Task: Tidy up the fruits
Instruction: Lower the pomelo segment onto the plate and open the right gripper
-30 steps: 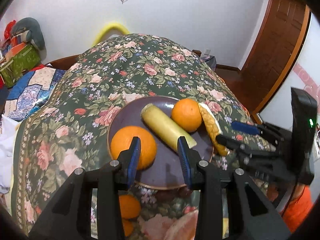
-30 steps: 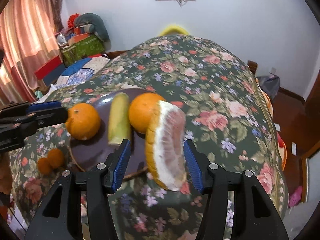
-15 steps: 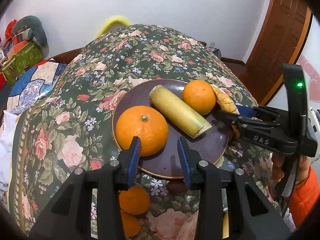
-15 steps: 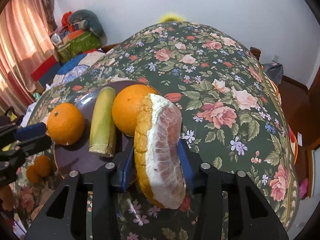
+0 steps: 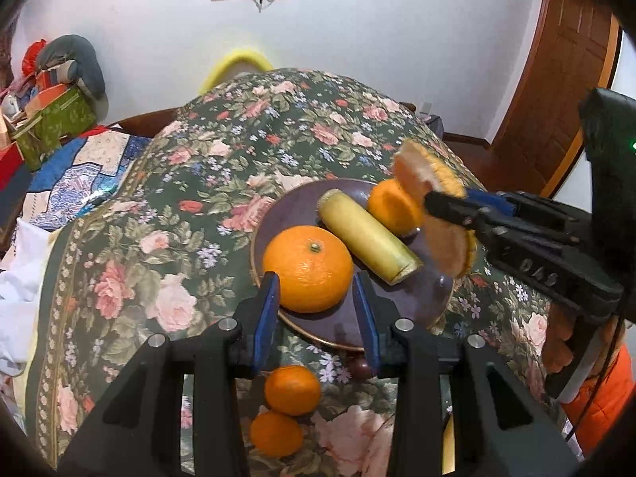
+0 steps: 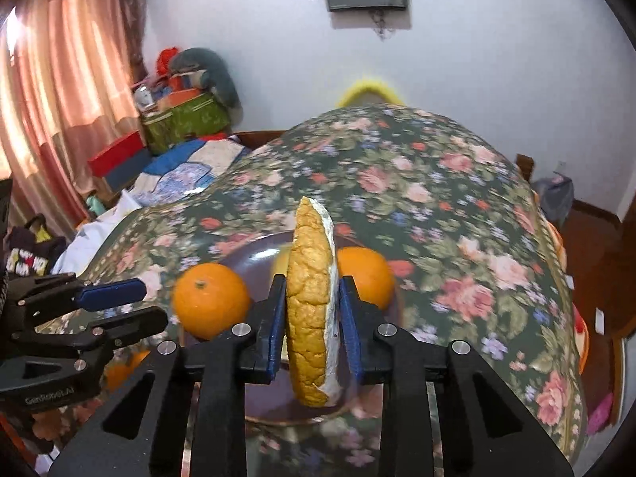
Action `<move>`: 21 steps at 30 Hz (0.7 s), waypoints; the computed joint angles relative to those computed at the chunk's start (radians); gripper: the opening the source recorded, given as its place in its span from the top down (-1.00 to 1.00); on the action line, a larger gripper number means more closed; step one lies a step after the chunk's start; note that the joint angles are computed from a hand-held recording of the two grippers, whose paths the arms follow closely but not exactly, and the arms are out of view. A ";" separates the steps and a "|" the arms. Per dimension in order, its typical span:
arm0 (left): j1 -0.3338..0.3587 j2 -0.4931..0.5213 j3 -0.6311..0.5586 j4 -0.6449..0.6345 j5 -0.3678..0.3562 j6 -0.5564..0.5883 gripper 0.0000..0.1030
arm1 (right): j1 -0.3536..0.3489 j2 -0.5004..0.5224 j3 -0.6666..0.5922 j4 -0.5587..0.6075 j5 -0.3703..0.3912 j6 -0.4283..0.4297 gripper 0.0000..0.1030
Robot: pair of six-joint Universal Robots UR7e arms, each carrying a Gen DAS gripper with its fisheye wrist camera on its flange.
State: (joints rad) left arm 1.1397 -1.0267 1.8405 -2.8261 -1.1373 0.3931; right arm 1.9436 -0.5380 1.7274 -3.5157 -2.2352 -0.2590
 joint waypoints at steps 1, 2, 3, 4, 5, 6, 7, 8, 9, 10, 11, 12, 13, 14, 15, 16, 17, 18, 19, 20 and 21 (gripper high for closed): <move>0.001 -0.004 0.001 -0.003 0.001 0.001 0.29 | -0.001 0.009 -0.016 0.023 0.007 0.003 0.55; 0.003 -0.008 0.003 -0.004 0.002 0.003 0.29 | -0.001 0.020 -0.033 0.041 0.009 0.003 0.55; 0.006 -0.013 0.004 -0.006 0.002 0.004 0.29 | -0.002 0.030 -0.047 0.061 0.013 0.005 0.55; 0.007 -0.016 0.005 -0.005 0.003 0.004 0.29 | -0.003 0.037 -0.059 0.077 0.019 0.003 0.55; 0.010 -0.019 0.005 -0.002 0.002 0.004 0.29 | -0.005 0.038 -0.060 0.087 0.025 0.003 0.54; 0.013 -0.021 0.006 0.003 0.003 0.004 0.29 | -0.007 0.037 -0.063 0.103 0.043 0.006 0.54; 0.014 -0.021 0.006 0.007 0.008 0.004 0.29 | -0.008 0.034 -0.063 0.123 0.056 0.018 0.54; 0.015 -0.021 0.006 0.008 0.011 0.004 0.29 | -0.009 0.029 -0.060 0.137 0.063 0.030 0.50; 0.017 -0.022 0.006 0.013 0.011 0.002 0.29 | -0.008 0.024 -0.057 0.152 0.069 0.043 0.44; 0.018 -0.023 0.006 0.019 0.011 -0.001 0.29 | -0.007 0.019 -0.053 0.160 0.068 0.051 0.40; 0.019 -0.026 0.008 0.023 0.010 -0.004 0.29 | -0.004 0.017 -0.050 0.160 0.062 0.055 0.34; 0.019 -0.029 0.013 0.026 0.008 -0.006 0.29 | 0.001 0.013 -0.042 0.154 0.050 0.057 0.32; 0.018 -0.035 0.019 0.027 0.007 -0.005 0.29 | 0.005 0.007 -0.034 0.150 0.040 0.057 0.31; 0.016 -0.041 0.027 0.027 0.007 -0.004 0.29 | 0.010 -0.001 -0.023 0.147 0.034 0.059 0.28; 0.014 -0.049 0.037 0.026 0.009 -0.003 0.29 | 0.015 -0.010 -0.011 0.142 0.029 0.063 0.24; 0.012 -0.055 0.046 0.028 0.009 -0.002 0.29 | 0.019 -0.017 -0.001 0.136 0.023 0.065 0.22; 0.009 -0.063 0.055 0.032 0.011 -0.004 0.29 | 0.026 -0.027 0.015 0.125 0.011 0.065 0.16; 0.005 -0.075 0.068 0.035 0.013 -0.006 0.29 | 0.034 -0.033 0.027 0.115 -0.004 0.062 0.11; 0.002 -0.087 0.082 0.037 0.015 -0.009 0.29 | 0.041 -0.037 0.036 0.108 -0.018 0.060 0.09; 0.000 -0.095 0.090 0.042 0.015 -0.012 0.29 | 0.049 -0.045 0.053 0.099 -0.034 0.065 0.07; -0.002 -0.109 0.102 0.051 0.013 -0.019 0.29 | 0.056 -0.054 0.071 0.093 -0.039 0.073 0.05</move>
State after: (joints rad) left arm 1.1376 -1.1353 1.9424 -2.7748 -1.1246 0.3746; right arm 1.9993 -0.5925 1.7988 -3.4230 -2.2747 -0.1856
